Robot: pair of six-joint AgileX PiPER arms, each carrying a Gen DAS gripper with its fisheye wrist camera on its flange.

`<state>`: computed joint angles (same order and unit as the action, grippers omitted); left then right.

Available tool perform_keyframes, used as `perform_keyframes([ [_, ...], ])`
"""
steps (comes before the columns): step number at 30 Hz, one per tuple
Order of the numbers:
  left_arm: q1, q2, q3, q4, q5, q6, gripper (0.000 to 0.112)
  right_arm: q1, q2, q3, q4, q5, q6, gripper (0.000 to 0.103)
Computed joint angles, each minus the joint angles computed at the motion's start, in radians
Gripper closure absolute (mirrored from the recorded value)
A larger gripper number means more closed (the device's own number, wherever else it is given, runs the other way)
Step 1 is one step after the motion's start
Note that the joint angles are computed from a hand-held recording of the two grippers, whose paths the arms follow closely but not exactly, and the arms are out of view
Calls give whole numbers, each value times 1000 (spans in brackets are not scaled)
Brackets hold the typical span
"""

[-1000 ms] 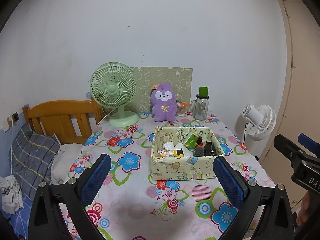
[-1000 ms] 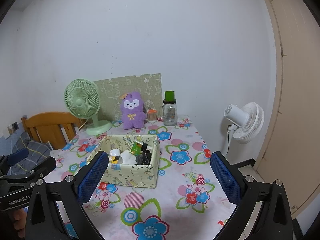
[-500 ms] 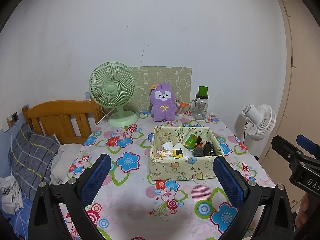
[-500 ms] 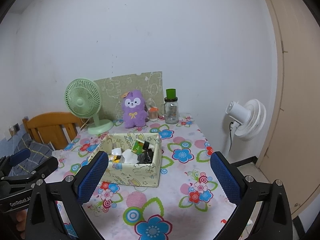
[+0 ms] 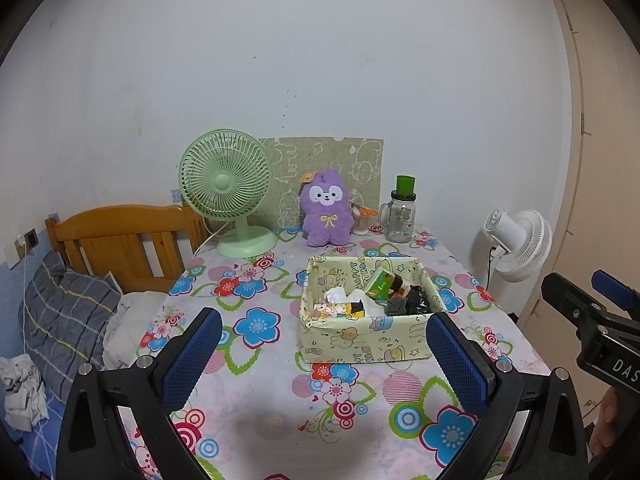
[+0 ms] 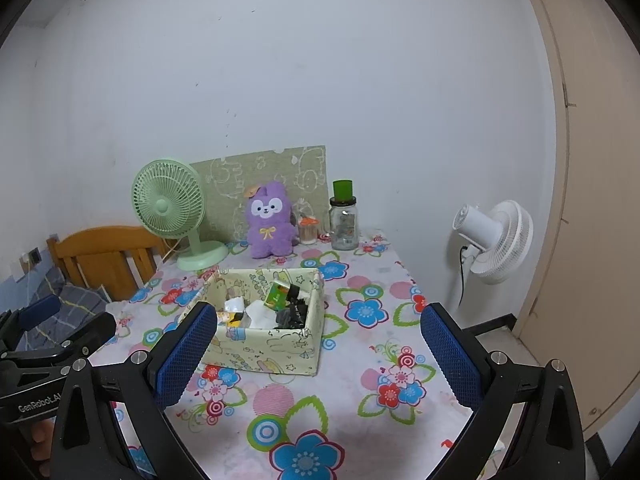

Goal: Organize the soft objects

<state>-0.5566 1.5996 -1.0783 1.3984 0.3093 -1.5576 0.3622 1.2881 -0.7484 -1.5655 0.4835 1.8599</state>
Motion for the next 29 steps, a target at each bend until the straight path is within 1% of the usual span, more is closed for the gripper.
perform_keyframes([
  [14,-7,-6,8,15,5,-17,9,1,-3,3,-2,2,-2,0],
  [24,-9,-6,6,10,4,-10,9,16,-11,0,12,27,-25,0],
  [29,-5,-15,15,39,-3,-38,9,19,-13,-1,19,31,-31,0],
])
